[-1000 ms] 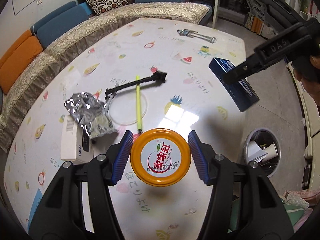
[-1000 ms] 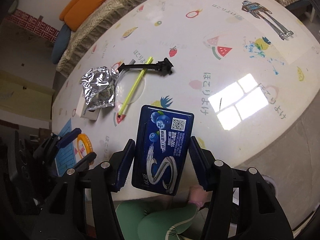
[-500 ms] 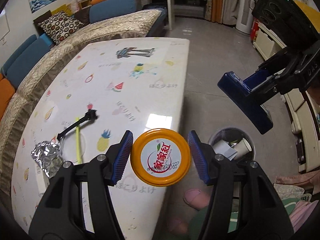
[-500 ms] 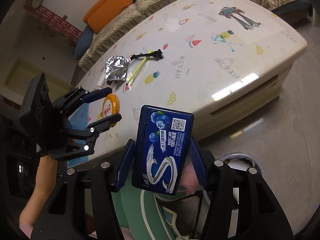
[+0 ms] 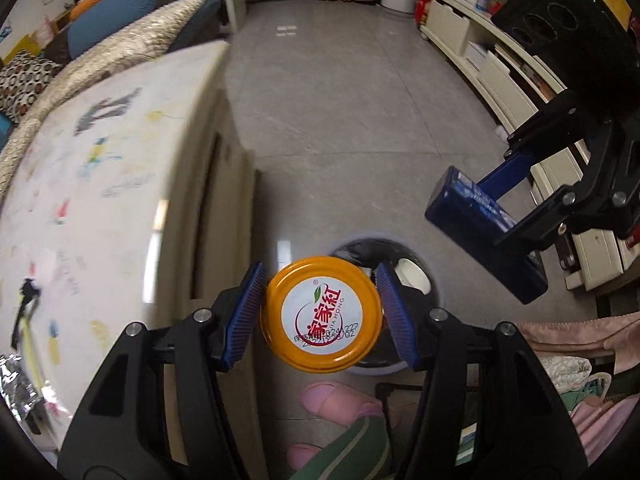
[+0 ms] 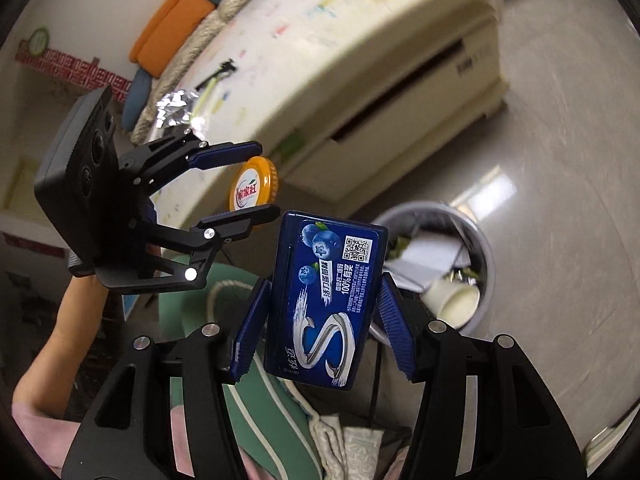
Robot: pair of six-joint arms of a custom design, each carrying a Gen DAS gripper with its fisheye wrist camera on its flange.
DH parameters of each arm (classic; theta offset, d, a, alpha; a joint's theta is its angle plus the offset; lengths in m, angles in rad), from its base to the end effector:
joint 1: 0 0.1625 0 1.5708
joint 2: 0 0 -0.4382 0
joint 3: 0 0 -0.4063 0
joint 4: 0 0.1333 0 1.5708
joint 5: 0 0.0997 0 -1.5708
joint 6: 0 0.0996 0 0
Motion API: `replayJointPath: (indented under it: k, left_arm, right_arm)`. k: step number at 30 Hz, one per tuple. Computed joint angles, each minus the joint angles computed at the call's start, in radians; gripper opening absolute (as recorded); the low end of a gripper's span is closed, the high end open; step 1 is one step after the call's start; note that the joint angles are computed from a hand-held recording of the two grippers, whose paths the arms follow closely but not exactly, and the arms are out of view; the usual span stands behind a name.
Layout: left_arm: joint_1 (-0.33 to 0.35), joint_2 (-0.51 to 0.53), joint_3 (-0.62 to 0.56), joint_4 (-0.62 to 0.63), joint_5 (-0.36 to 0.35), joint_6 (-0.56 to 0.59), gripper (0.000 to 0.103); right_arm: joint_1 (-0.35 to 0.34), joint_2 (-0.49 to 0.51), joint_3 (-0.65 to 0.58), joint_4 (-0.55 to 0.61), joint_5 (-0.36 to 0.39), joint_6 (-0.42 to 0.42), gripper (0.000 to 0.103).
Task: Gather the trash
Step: 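Carry the gum box and bottle cap over the trash bin with both tools, then open both tools to drop the gum box and cap into the bin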
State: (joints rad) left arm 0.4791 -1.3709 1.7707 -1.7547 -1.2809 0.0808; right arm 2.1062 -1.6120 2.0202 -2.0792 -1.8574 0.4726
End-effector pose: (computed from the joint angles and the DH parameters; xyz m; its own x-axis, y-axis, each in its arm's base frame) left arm -0.4030 -0.3917 0.3192 -0.3162 0.9121 -0.2610 0.8952 0.3779 0.2361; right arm 0.3270 -0.3451 0.3540 -0.9785 -0.0245 0.2049 -0.0699 0.9736 -0.2171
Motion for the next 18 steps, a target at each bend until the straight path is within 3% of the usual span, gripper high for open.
replayJointPath:
  k: [9,18]
  left_arm:
    - [-0.005,0.057,0.110,-0.019,-0.061,0.008,0.055]
    - [0.031,0.114,0.150,-0.011,-0.066,0.057,0.055]
  right_arm:
    - [-0.133,-0.117,0.199,-0.041,0.075,-0.020,0.056]
    - [-0.235,-0.125,0.294,-0.109,0.095,-0.105,0.056]
